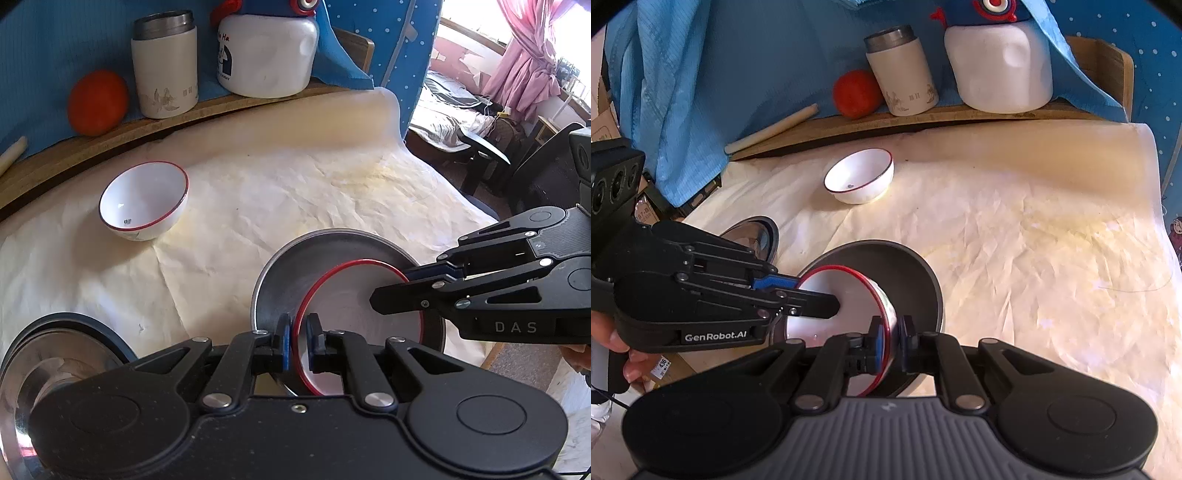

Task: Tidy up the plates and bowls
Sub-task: 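Lift the white bowl with both grippers and carry it over the steel bowl, then lower the white bowl into the steel bowl and open both grippers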

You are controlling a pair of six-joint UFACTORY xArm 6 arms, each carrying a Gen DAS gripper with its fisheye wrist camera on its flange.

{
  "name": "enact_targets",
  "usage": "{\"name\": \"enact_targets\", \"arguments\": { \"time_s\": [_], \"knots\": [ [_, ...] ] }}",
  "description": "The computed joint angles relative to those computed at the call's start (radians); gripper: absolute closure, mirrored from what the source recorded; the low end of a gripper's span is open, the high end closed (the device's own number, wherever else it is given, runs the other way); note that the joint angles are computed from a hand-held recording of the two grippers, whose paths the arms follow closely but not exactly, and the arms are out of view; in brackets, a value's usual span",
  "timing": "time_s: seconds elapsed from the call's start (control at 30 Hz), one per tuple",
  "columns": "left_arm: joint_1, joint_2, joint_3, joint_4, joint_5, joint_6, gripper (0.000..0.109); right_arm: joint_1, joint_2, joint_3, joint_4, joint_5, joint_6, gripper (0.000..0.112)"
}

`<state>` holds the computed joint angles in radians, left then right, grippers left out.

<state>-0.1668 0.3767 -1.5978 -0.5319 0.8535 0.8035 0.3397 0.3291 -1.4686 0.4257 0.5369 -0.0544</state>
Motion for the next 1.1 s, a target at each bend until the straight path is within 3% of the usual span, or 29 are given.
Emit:
{"name": "enact_targets", "arguments": {
  "time_s": [0.27,0.73,1.1],
  "knots": [
    [0.002,0.015,-0.017,0.001,0.004,-0.012,0.098,-0.004,0.02,-0.031,0.004,0.025,-0.017,0.099],
    [0.004,0.015,-0.02,-0.01,-0.011,-0.018,0.095,-0.001,0.003,-0.004,-0.061,-0.013,0.021,0.093],
    [0.016,-0.011,-0.005,-0.056,-0.024,-0.006,0.089,0.003,-0.034,0.029,-0.055,-0.051,0.017,0.076]
  ]
}}
